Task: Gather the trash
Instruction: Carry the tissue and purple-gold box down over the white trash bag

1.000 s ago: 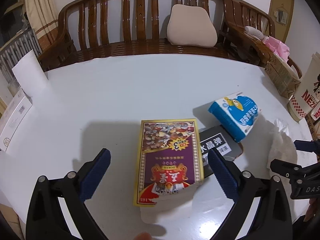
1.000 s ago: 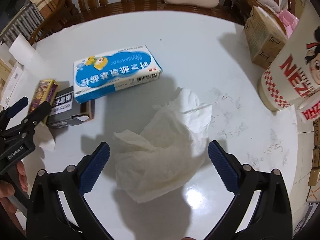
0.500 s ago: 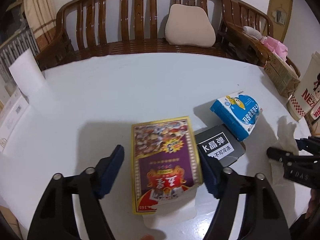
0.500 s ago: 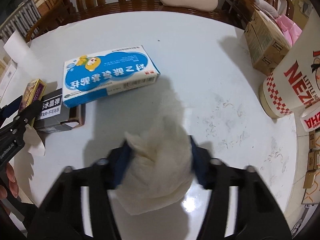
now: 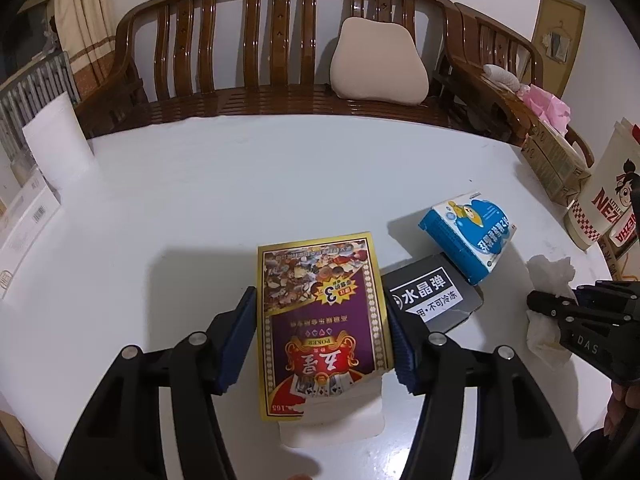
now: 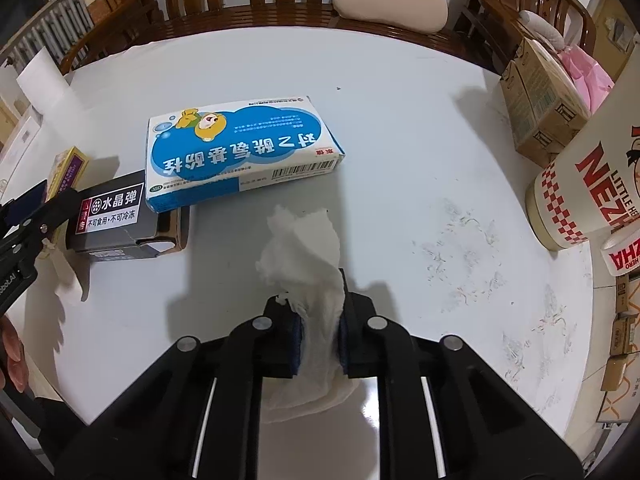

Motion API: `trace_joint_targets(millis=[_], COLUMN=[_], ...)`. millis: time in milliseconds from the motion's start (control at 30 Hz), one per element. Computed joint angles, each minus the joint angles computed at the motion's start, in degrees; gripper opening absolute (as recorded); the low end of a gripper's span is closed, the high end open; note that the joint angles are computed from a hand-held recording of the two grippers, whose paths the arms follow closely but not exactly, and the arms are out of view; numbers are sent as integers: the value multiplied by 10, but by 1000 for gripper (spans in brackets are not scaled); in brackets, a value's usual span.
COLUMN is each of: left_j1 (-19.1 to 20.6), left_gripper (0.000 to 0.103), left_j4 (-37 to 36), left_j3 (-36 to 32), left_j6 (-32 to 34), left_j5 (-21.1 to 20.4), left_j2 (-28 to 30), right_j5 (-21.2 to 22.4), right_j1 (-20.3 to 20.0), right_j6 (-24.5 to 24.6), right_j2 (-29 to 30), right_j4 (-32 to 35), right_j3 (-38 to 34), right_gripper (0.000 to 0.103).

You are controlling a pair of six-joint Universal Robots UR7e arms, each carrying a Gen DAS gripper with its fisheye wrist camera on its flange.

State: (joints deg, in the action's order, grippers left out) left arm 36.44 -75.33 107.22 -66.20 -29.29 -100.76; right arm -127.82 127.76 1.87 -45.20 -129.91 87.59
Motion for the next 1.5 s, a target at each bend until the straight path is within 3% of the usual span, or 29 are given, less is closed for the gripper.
trace_joint_targets(millis=[433, 800, 1067, 1500], left_j1=[-56, -132, -199, -309], left_gripper=[58, 58, 58, 58], left_j4=[87, 256, 325, 318], left_j3=[-37, -105, -130, -76], left_j6=[-68, -211, -282, -348], left_j5=[8, -4, -34, -116], left_j2=[1, 37, 63, 63], right_j5=[29, 55, 80, 102], right_j1=[20, 46, 70, 101], right_j6=[-22, -39, -50, -63], right_j2=[-35, -82, -137, -247], right_j4=[-34, -33, -32, -31], right_j3=[13, 18, 47, 159], right_gripper=[12, 12, 12, 12])
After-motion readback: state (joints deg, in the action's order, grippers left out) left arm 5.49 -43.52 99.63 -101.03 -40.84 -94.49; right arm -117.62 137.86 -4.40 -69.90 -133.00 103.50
